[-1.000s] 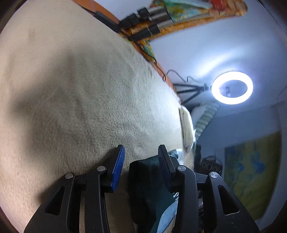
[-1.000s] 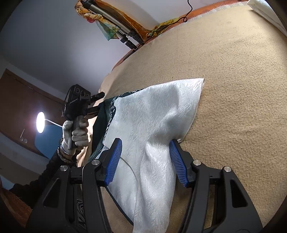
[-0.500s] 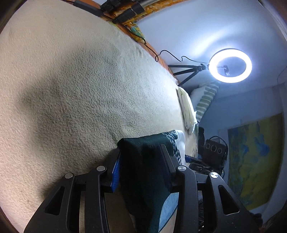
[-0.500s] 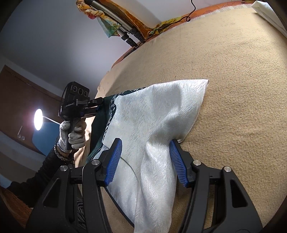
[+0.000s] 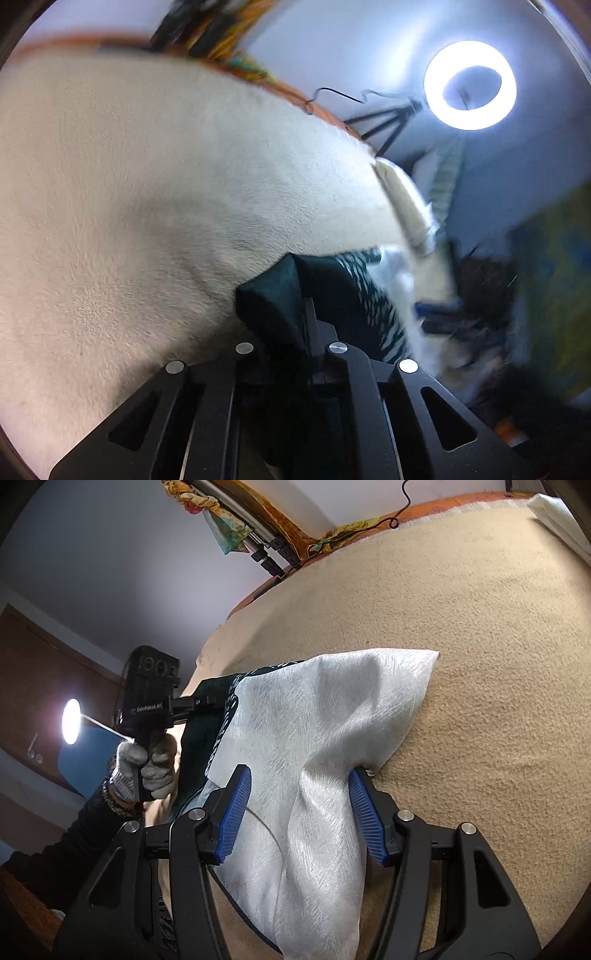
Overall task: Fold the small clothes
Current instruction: 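Lift the folded shirt with both tools and carry it toward the ring light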
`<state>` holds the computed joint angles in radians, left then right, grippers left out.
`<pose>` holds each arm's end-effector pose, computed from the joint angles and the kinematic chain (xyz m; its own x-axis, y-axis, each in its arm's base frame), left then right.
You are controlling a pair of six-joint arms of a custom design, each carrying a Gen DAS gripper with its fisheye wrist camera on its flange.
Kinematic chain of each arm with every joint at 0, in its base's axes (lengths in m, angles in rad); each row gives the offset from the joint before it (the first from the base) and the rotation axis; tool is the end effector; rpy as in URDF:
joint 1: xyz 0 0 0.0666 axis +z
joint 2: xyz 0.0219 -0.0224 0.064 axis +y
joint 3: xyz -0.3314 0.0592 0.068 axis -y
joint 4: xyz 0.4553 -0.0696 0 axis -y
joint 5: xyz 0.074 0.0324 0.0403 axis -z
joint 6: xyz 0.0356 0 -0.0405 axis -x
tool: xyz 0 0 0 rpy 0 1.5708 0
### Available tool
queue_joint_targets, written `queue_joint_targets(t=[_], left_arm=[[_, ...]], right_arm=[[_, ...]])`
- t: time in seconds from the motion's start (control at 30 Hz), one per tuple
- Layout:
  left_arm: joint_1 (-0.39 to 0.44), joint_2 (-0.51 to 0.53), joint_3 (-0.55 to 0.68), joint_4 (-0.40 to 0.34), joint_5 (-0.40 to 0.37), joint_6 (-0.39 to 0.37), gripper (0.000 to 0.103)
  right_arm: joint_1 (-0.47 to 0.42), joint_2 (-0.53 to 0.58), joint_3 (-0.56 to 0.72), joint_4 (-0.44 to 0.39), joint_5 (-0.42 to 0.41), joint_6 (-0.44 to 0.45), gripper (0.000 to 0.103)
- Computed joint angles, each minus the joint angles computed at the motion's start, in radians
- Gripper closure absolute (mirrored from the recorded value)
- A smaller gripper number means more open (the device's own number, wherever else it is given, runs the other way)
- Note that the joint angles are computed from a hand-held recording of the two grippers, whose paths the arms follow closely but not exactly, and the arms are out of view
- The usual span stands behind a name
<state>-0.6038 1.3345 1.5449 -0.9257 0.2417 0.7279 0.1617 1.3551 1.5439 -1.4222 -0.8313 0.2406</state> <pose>0.4374 -0.3125 0.4924 -0.8688 -0.1855 -0.4591 0.1634 0.7679 -0.6194 0.4862 0.1056 0.4618 -0.8211 -0.2967 -0.4876 -0.5617 0.5715 0.5982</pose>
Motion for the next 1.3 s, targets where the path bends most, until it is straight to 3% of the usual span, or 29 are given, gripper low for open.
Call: queue_joint_targets(t=[0.07,0.13,0.2,0.33,0.4,0.47,0.53,0.6,0.63,0.67,0.7,0.73,0.77,0.8,1.0,1.3], left_arm=[[-0.038,0.021,0.044,-0.054,-0.085,-0.069,0.098],[-0.052,0.025,0.055,-0.069,-0.108,-0.087,0.098],[-0.07,0.026,0.066,-0.086,-0.177,-0.096,0.099],[-0.079,0.005,0.04,-0.069,-0.207,-0.095,0.1],[-0.076,-0.002,0.028,-0.071,-0.213,-0.085,0.1],[-0.077,-0.011,0.017,-0.068,-0.22,-0.074,0.1],[-0.081,-0.022,0.008,-0.06,-0.234,-0.067,0.1],[-0.084,-0.03,0.002,-0.062,-0.239,-0.07,0.1],[-0.086,-0.029,0.005,-0.063,-0.243,-0.065,0.1],[-0.085,-0.029,0.005,-0.062,-0.239,-0.06,0.1],[-0.087,-0.028,0.008,-0.065,-0.25,-0.053,0.1],[-0.093,-0.025,0.014,-0.073,-0.272,-0.049,0.101],[-0.099,-0.022,0.022,-0.078,-0.286,-0.05,0.101],[-0.105,-0.022,0.028,-0.082,-0.302,-0.052,0.101],[-0.144,-0.015,0.092,-0.108,-0.386,-0.09,0.101],[-0.174,0.061,0.222,-0.118,-0.389,-0.08,0.101]], right_arm=[[0.018,-0.01,-0.001,0.018,0.056,0.003,0.061],[0.038,-0.017,0.0,0.027,0.124,0.016,0.088],[0.049,-0.025,-0.002,0.039,0.152,0.022,0.093],[0.072,-0.062,-0.016,0.071,0.188,0.068,0.095],[0.065,-0.068,-0.013,0.056,0.155,0.102,0.095],[0.061,-0.062,0.0,0.035,0.178,0.104,0.089],[0.057,-0.063,-0.001,0.055,0.212,0.074,0.05],[0.048,-0.064,-0.012,0.094,0.224,0.023,0.035],[0.044,-0.045,0.0,0.08,0.206,0.009,0.035],[0.044,-0.026,0.009,0.066,0.186,0.005,0.036],[0.052,-0.015,0.011,0.067,0.185,0.005,0.047],[0.065,-0.018,0.002,0.085,0.197,0.009,0.074],[0.082,-0.019,-0.002,0.095,0.21,0.025,0.092],[0.095,-0.011,0.007,0.078,0.213,0.041,0.096],[0.118,-0.115,-0.024,0.195,0.239,0.077,0.096],[0.073,-0.182,-0.022,0.2,0.247,0.119,0.096]])
